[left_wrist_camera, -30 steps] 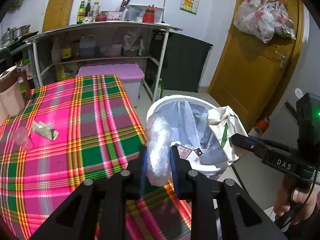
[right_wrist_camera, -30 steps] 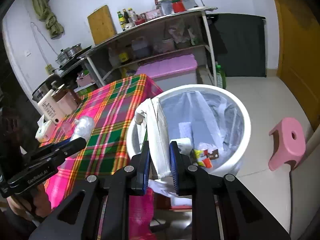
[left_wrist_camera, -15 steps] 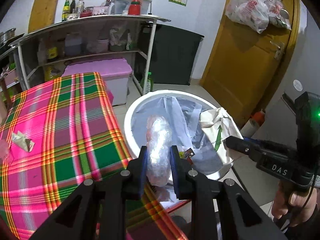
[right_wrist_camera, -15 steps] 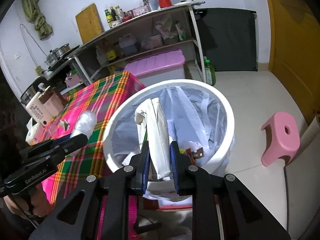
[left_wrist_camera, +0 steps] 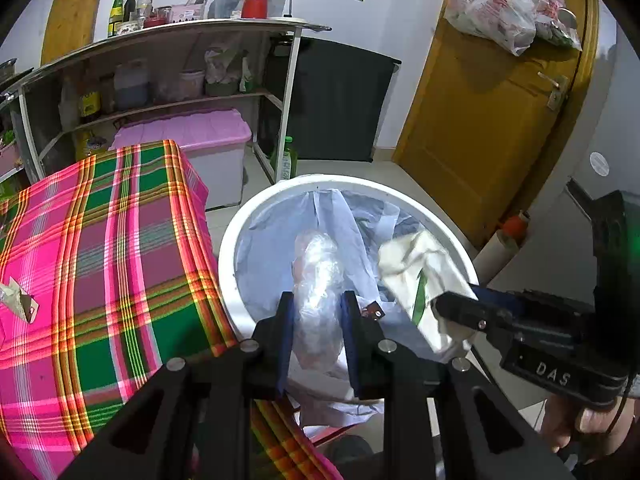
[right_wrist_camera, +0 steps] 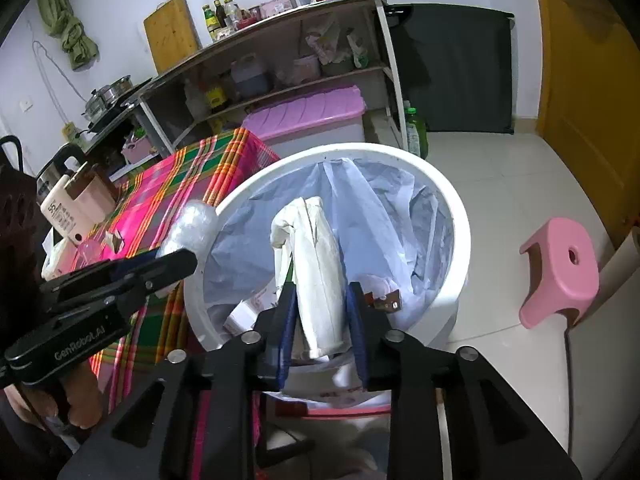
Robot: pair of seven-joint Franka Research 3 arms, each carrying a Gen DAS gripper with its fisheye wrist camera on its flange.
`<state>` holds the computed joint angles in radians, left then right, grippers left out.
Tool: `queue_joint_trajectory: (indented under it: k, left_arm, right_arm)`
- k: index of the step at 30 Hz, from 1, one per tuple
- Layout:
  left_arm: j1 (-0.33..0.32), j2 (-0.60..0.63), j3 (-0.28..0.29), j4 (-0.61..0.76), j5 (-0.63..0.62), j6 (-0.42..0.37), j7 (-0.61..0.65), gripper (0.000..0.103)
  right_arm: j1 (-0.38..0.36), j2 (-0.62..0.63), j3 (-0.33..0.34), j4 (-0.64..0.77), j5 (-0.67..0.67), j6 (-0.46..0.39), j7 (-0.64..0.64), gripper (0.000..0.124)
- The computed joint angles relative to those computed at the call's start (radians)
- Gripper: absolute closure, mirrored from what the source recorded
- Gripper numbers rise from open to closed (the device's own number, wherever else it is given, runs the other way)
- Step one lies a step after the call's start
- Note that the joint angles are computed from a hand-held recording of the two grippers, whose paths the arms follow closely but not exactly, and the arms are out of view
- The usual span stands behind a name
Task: Collect trash
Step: 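Carry the plastic bag with the left gripper while the right gripper carries the paper bag over the bin, then open both grippers to drop the plastic bag and paper bag into the bin, then move both grippers back toward the remaining trash on the table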
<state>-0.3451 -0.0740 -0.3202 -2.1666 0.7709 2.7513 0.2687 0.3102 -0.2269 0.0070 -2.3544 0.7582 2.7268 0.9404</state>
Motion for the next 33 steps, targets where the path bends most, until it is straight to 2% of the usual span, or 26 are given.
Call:
queue_joint_trajectory:
  k: [1, 3, 5, 19, 28, 33]
  left_arm:
    - [0.001, 0.001, 0.001, 0.001, 0.000, 0.003, -0.001, 0.077]
    - [0.003, -0.001, 0.002, -0.001, 0.006, 0.011, -0.011, 0.066]
    - [0.007, -0.005, 0.002, -0.006, 0.021, 0.024, -0.029, 0.061]
    - [0.038, -0.109, -0.024, -0.090, 0.043, 0.029, -0.091, 0.061]
    - [0.061, -0.226, -0.061, -0.175, 0.034, 0.002, -0.124, 0.061]
    - [0.068, -0.300, -0.076, -0.233, 0.002, -0.018, -0.130, 0.061]
  right_arm:
    - [0.000, 0.001, -0.001, 0.001, -0.001, -0.001, -0.003, 0.095]
    - [0.001, 0.002, 0.001, 0.002, -0.006, 0.002, -0.006, 0.092]
    - [0.004, -0.001, 0.002, -0.002, 0.000, 0.014, -0.013, 0.090]
    - [0.034, -0.066, -0.004, -0.046, 0.013, 0.033, -0.032, 0.087]
    - [0.088, -0.143, -0.010, -0.091, 0.048, 0.045, -0.076, 0.086]
    - [0.135, -0.180, -0.020, -0.110, 0.090, 0.036, -0.122, 0.081]
